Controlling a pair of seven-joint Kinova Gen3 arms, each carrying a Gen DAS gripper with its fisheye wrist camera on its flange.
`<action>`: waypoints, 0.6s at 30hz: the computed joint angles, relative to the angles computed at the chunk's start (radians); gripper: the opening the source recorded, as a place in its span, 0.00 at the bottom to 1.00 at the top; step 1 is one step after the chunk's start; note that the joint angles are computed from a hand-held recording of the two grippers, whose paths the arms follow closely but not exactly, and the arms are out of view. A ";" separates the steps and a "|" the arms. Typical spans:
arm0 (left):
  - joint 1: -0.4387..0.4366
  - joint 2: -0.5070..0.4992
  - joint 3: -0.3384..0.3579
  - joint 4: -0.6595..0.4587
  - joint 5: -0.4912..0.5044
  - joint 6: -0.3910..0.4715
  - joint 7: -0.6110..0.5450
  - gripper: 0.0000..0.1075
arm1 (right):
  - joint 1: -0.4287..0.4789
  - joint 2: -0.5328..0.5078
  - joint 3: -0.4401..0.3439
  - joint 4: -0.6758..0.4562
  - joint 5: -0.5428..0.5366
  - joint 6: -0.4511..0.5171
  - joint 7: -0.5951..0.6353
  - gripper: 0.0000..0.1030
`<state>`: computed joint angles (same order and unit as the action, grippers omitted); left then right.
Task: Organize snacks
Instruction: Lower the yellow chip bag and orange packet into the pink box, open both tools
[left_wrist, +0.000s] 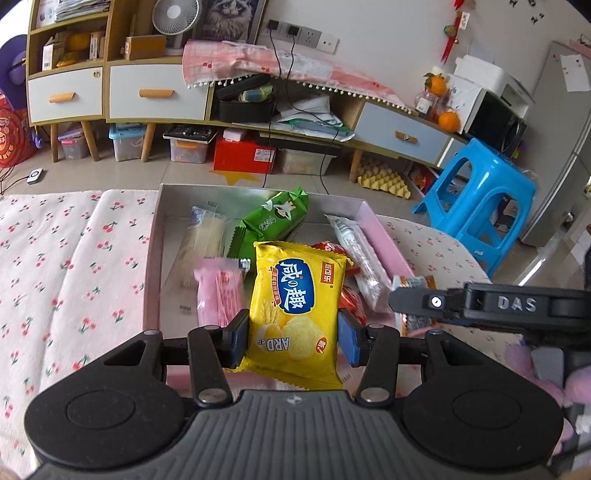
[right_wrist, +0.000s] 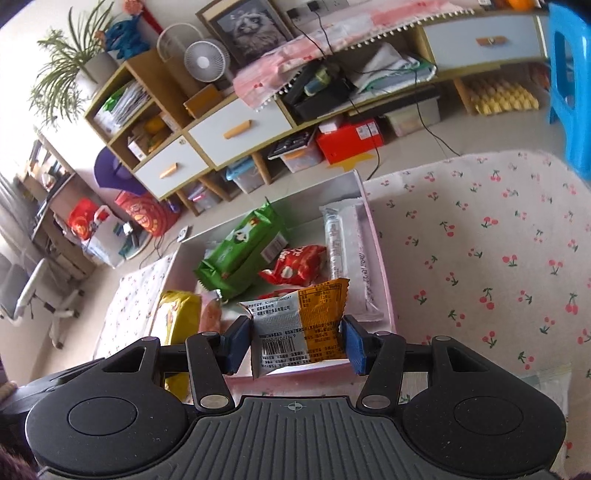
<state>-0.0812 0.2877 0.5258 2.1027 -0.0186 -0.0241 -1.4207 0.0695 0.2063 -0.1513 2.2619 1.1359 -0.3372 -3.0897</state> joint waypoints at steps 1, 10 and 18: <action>0.032 0.006 -0.034 -0.005 0.002 -0.004 -0.002 0.42 | 0.000 0.008 0.000 -0.005 0.003 0.001 -0.004 0.51; 0.256 0.042 -0.262 -0.052 0.011 -0.002 -0.034 0.42 | -0.005 0.037 -0.020 -0.019 -0.053 0.033 0.046 0.52; 0.322 0.053 -0.321 -0.056 0.014 -0.017 -0.065 0.43 | 0.027 0.042 -0.078 -0.022 -0.128 0.083 0.118 0.53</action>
